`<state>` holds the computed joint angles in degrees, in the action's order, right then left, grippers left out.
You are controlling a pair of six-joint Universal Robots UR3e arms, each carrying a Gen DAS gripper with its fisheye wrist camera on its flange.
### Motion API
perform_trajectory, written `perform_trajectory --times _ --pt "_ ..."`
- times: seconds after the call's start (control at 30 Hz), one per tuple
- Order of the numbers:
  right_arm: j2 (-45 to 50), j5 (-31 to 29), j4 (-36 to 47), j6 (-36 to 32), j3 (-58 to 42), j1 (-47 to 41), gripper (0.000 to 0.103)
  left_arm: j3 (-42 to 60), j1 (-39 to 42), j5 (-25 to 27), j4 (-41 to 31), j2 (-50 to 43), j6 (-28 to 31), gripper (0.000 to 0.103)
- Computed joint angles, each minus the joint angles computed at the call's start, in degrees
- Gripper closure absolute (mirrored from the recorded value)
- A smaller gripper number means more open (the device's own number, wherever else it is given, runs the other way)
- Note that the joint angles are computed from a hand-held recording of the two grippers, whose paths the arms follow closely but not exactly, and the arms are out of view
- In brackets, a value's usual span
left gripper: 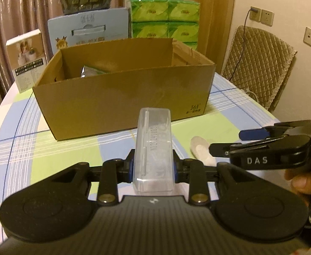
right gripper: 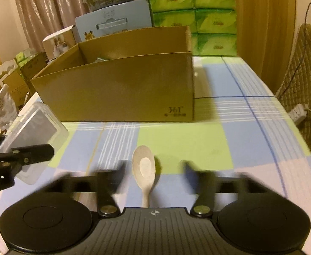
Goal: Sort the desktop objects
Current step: 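Lift the plastic box with the left tool while the right lifts the spoon, then carry the plastic box and the spoon over the cardboard box with both tools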
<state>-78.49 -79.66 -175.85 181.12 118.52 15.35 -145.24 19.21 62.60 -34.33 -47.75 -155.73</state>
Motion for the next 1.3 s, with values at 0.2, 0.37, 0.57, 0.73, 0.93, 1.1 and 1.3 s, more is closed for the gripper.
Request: perform_trajectory --times 0.2,0.37,0.57,0.73,0.93,1.1,1.3 --pt "8.00 -2.96 -3.12 -1.38 -4.17 3.34 0.032 -1.26 2.83 -1.52 1.22 -1.59 1.08 0.077" --pt "13.81 -6.74 -7.73 -1.26 -6.34 5.78 0.034 -1.55 4.90 -3.07 -0.04 -1.31 1.78 0.077" --pt "16.64 -9.95 -9.43 -0.89 -7.48 7.23 0.053 -1.79 5.90 -4.12 -1.27 -0.78 2.37 0.077" --pt "16.64 -11.60 -9.69 -0.95 -7.42 7.59 0.073 -1.58 5.76 -4.40 -0.94 -1.28 1.96 0.077" --pt "15.86 -12.14 -11.85 -1.54 -6.10 8.07 0.074 -1.47 5.02 -3.65 -0.33 -1.69 1.58 0.077" --pt "13.55 -11.37 -13.44 -1.22 -5.10 7.79 0.074 -1.72 5.21 -3.83 -0.06 -1.52 1.79 0.077" --pt "10.56 -10.09 -12.31 -0.26 -5.32 6.78 0.074 -1.11 4.08 -3.18 0.78 -2.16 0.77 0.077"
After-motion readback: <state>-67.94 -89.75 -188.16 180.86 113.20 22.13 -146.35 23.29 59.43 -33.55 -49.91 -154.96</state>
